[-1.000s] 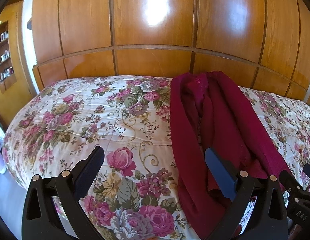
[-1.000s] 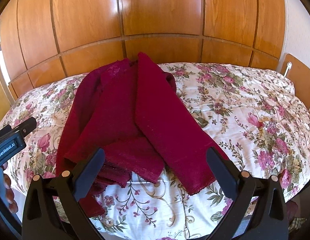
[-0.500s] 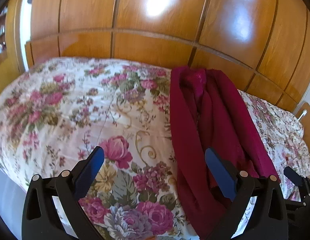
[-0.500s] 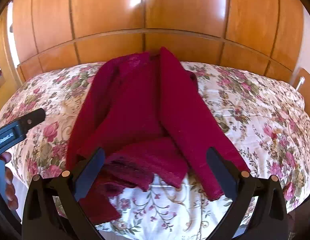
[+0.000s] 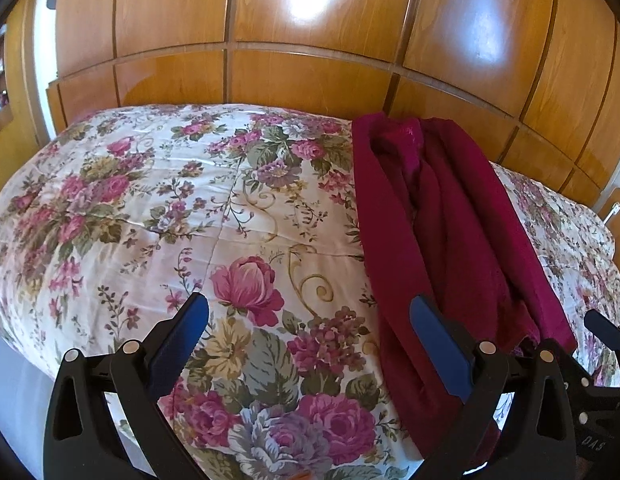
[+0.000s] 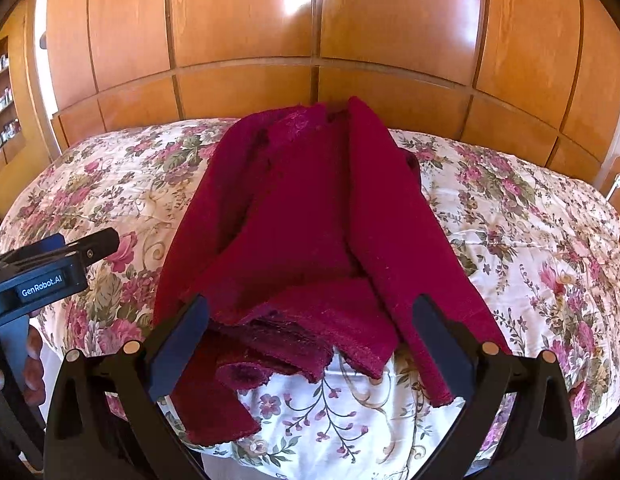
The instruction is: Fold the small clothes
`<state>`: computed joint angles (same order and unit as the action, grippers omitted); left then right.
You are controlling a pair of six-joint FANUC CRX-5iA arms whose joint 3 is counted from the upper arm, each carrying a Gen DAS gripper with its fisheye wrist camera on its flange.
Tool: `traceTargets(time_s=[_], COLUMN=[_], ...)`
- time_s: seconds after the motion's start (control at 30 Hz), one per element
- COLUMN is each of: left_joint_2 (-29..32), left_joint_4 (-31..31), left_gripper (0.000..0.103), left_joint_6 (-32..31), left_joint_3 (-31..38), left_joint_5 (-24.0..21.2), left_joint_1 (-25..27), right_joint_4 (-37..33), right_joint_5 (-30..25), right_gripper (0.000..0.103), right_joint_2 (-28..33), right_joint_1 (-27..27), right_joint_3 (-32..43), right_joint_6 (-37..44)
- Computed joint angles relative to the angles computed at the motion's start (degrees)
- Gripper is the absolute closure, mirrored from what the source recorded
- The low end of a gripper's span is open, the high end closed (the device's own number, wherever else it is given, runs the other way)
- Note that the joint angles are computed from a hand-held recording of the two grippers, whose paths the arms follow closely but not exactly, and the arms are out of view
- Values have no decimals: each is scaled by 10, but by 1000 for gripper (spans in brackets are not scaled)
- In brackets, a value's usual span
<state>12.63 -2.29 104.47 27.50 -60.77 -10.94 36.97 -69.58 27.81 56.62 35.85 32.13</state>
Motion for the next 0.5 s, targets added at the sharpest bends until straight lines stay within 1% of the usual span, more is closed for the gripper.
traceTargets(time_s=[0.13, 0.2, 0.3, 0.37, 0.47, 0.5], left_joint_2=[0, -1, 0, 0, 9, 12], left_joint_4=[20, 38, 42, 42, 66, 65], left_gripper=[3, 3, 3, 3, 3, 3], left_joint_6=[-16, -34, -43, -45, -59, -59], left_joint_3=[-5, -13, -14, -15, -12, -8], left_joint_5=[-3, 2, 2, 4, 1, -1], left_joint_1=[7, 11, 11, 8, 11, 10], right_joint_4=[-3, 0, 11, 13, 15, 13], right_joint_5=[3, 2, 3, 3, -4, -13], right_gripper=[2, 2, 2, 2, 2, 2], right_joint_2=[-12, -19, -35, -49, -58, -59], right_joint_1=[-5, -8, -17, -29, -45, -53], right_joint_3=[-16, -26, -47, -62, -75, -79], right_joint_6=[-11, -16, -31, -51, -62, -63])
